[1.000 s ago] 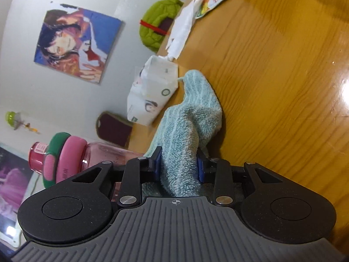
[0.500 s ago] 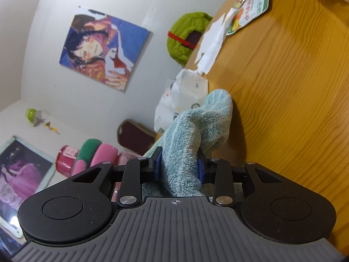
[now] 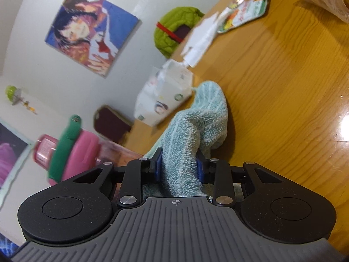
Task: Clean container
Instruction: 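Rub the towel in the right gripper along the bottle body, then hold the pink bottle with the left gripper while the right gripper wipes its side with the towel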
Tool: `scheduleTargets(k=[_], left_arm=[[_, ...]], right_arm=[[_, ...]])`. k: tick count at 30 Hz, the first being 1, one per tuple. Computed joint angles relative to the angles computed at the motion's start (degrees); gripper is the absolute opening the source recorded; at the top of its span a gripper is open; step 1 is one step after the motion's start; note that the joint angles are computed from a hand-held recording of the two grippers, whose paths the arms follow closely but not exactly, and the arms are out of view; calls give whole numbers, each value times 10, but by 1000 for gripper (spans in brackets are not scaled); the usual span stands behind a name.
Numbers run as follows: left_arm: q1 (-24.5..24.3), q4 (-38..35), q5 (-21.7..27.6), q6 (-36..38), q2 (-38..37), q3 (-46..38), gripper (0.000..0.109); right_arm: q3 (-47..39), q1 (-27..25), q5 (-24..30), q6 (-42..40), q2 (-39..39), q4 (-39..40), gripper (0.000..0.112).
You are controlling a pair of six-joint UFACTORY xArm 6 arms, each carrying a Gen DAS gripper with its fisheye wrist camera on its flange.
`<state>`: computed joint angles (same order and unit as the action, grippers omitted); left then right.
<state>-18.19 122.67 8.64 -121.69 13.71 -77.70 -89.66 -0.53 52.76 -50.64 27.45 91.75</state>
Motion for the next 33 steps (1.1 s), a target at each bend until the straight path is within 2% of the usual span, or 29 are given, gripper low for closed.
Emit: scheduleTargets(k=[3,4,5,6,8,13,14,16,17,20,22,25,30,32,33], left_arm=[[0,0,1,-1,0,0,71],[-1,1,1,-1,-1,1,71],[-1,1,2,-2,-1,1,71],[-1,1,2,-2,-1,1,71],[-1,0,1,-1,-1,1,71],[0,0,0,0,-1,0,71],[0,0,0,0,0,-1,71],[0,1,0,-2,0,-2,71],[0,2,0,-3,1,-2,71],[0,-2,1,2,1,-3,71],[0,-2,1,2,2,-3,71],[1,0,1,0,2,-3,71],[0,-3,0,2,0,-2,71],[-2,-41,9,33,-5,9,72],[-4,-62,15,51,-8,14,79]], right_arm=[[22,-42,147,-60,9,148,35],[25,-50,183,-62,14,170,35],[25,-54,197,-59,16,175,35],[22,-53,193,-50,17,167,35],[8,-42,147,-11,22,120,35],[-35,-9,32,114,39,-56,34],[-34,-6,22,115,37,-66,34],[-24,-6,21,85,29,-47,34],[-15,-12,38,56,25,-9,34],[8,-41,135,-16,23,114,35],[15,-48,162,-26,19,138,35],[2,-34,119,12,22,89,35],[-44,-9,36,122,44,-63,35],[-42,-6,28,113,40,-65,35],[-40,-5,25,102,38,-57,35]])
